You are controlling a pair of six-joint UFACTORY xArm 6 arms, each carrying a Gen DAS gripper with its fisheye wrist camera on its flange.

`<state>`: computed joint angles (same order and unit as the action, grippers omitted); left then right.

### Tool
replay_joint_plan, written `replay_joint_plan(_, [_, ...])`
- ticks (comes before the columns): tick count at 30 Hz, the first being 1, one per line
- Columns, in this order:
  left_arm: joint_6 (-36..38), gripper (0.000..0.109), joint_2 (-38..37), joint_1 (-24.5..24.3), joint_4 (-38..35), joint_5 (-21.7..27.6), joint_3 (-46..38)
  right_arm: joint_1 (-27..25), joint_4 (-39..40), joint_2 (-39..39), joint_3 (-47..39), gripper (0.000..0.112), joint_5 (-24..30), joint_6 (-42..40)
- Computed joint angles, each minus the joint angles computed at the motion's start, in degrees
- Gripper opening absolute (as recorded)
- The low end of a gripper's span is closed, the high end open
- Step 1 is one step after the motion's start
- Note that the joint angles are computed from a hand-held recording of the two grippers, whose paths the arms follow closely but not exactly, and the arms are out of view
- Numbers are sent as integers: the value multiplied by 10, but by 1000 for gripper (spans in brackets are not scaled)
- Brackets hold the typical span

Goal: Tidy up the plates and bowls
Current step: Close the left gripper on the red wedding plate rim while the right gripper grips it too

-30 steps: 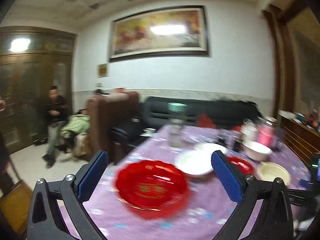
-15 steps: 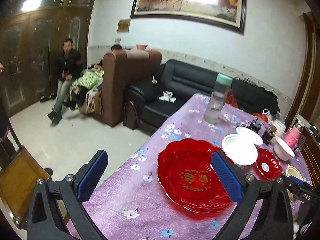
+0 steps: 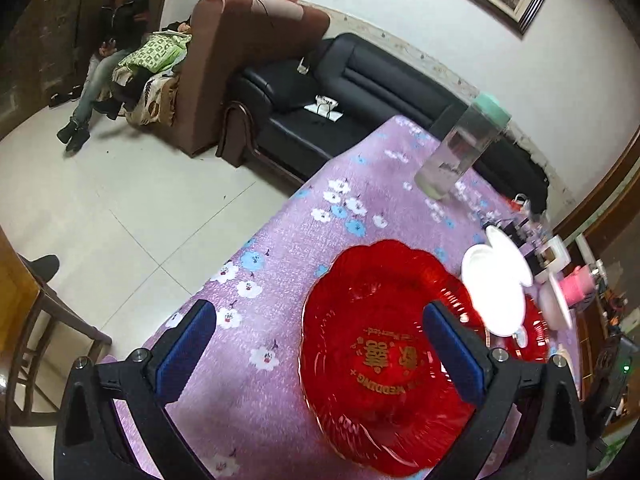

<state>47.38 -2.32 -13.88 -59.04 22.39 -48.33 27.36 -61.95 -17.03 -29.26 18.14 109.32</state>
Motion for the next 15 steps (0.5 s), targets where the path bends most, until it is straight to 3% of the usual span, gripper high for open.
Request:
replay_joint_plan(8, [1, 90, 39, -30, 24, -39, -18, -14, 24, 45, -22, 75, -29, -25])
replay_joint_plan(11, [-7, 82, 56, -30, 38, -26, -31, -16, 33, 59, -30, 70, -36, -38])
replay_joint_plan(15, [-29, 63, 73, -30, 68, -7, -43, -20, 41, 79, -39, 61, -50, -44])
